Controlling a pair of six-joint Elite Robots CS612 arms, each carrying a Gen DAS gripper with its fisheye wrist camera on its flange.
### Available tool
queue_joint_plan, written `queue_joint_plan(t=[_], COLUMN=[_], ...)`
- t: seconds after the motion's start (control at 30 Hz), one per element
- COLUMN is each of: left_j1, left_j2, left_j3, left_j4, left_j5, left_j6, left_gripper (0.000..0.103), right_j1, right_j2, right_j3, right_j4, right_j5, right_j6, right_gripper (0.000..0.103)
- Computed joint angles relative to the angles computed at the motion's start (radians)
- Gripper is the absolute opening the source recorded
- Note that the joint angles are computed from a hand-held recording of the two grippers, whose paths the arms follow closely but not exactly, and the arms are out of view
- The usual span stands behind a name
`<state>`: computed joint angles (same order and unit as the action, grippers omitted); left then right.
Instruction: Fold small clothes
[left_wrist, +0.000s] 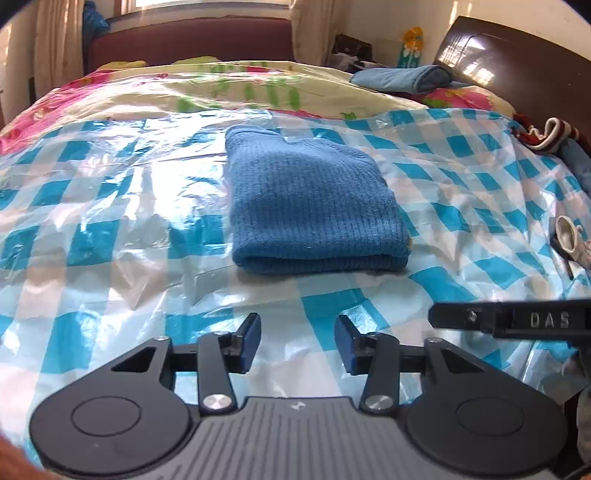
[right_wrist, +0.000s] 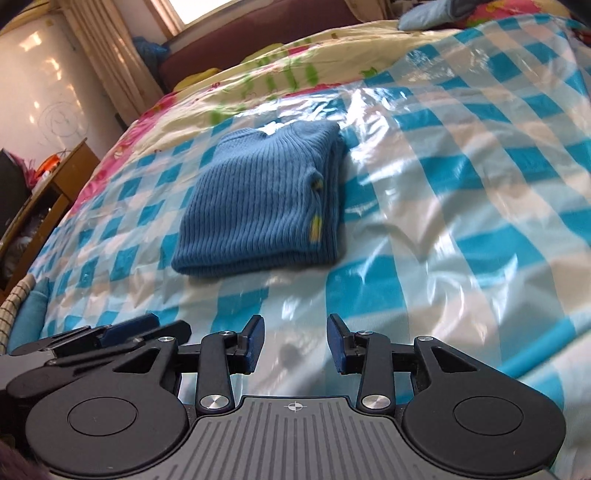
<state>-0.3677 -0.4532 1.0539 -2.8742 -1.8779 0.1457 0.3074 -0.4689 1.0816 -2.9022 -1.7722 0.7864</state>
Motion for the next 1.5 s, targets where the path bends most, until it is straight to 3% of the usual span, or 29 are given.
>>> queue_joint_plan(t=[0.1,0.47,1.0,1.2,1.37,1.5], left_j1=[-0.005,-0.006,-0.016,-0.024,-0.018,-0.024], left_j2=[-0.011,-0.027,-0.034,-0.038,-0.037,-0.038], left_j3=[0.022,0.061,0.087,0.093,0.086,0.093], left_j4=[-0.014,-0.044,-0.063,-0.054,-0.028,-0.025], left_j5=[0.036,0.032,0.107,0.153,0.120,0.139], left_j6=[0.002,0.011,0.010,0.004,-0.017,0.003], left_gripper=[0.058,0.064,0.090,0.093,0.093,0.093], right_j1=[0.010,0.035,0.048,0.051,0.051,0.051], right_j2=[-0.001,-0.001,0.008,0.012,0.013,0.015], right_j3=[0.007,0.003,0.001,-0.003,-0.002,-0.002], right_j4=[-0.004,-0.001,0.023,0.042,0.034,0.030], right_j5=[-0.022,-0.096,-0.146,-0.148,-0.137,-0.131], right_j6=[0.020,0.008,0.025,0.026,0.023,0.020], right_gripper=[0.037,0.037,0.039,0.039,0.040,0.041])
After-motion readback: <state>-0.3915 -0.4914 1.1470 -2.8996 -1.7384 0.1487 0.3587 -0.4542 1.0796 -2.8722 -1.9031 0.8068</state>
